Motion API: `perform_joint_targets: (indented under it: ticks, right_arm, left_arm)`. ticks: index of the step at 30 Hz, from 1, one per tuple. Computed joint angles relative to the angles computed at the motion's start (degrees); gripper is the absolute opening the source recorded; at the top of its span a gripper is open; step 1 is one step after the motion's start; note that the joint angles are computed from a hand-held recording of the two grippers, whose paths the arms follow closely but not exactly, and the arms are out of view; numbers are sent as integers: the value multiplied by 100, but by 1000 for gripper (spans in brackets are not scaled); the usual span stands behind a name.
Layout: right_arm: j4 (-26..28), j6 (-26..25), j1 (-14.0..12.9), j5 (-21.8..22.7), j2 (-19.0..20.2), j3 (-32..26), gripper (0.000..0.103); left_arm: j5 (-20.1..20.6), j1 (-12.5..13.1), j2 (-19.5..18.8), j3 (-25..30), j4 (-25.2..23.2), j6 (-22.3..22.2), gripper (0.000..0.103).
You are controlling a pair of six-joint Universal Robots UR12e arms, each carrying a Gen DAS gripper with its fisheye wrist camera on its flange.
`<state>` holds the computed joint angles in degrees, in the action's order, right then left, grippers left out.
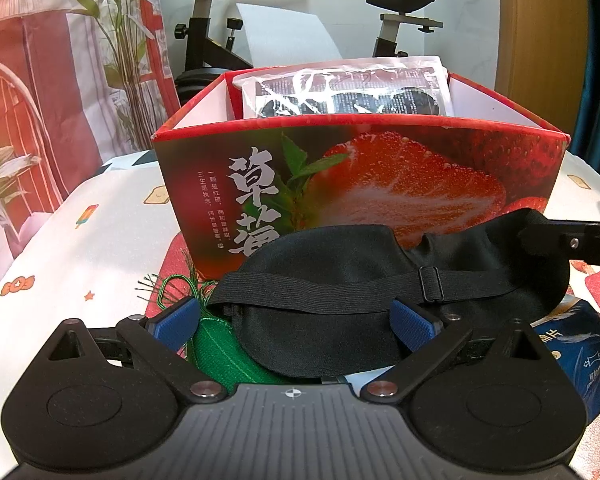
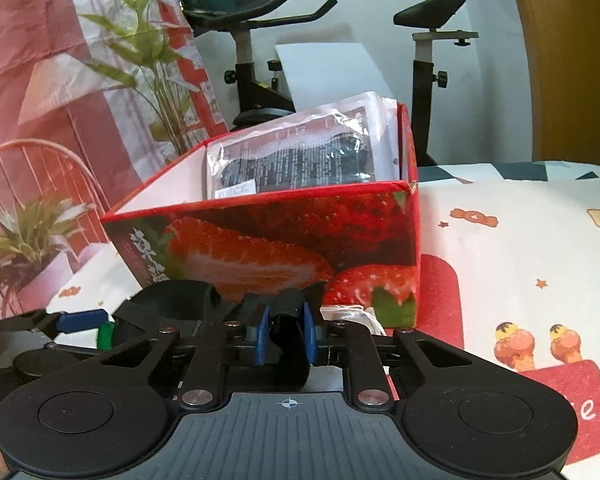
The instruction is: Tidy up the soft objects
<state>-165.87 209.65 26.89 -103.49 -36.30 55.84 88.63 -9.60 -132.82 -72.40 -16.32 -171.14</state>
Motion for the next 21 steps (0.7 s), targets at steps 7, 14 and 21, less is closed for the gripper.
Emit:
perform_joint_targets:
  ticks: [7, 14, 21]
  right_arm:
    - [408, 449, -52, -31, -24, 28, 19]
    - [474, 602, -75, 7, -3, 85, 16]
    - [508, 567, -75, -44, 19, 60, 16]
  left_arm:
    - [-58, 15, 0, -8, 19, -27, 102]
    - [-451, 157, 19, 54, -165, -274, 100]
    - [-1316, 434, 4, 169, -327, -814, 71]
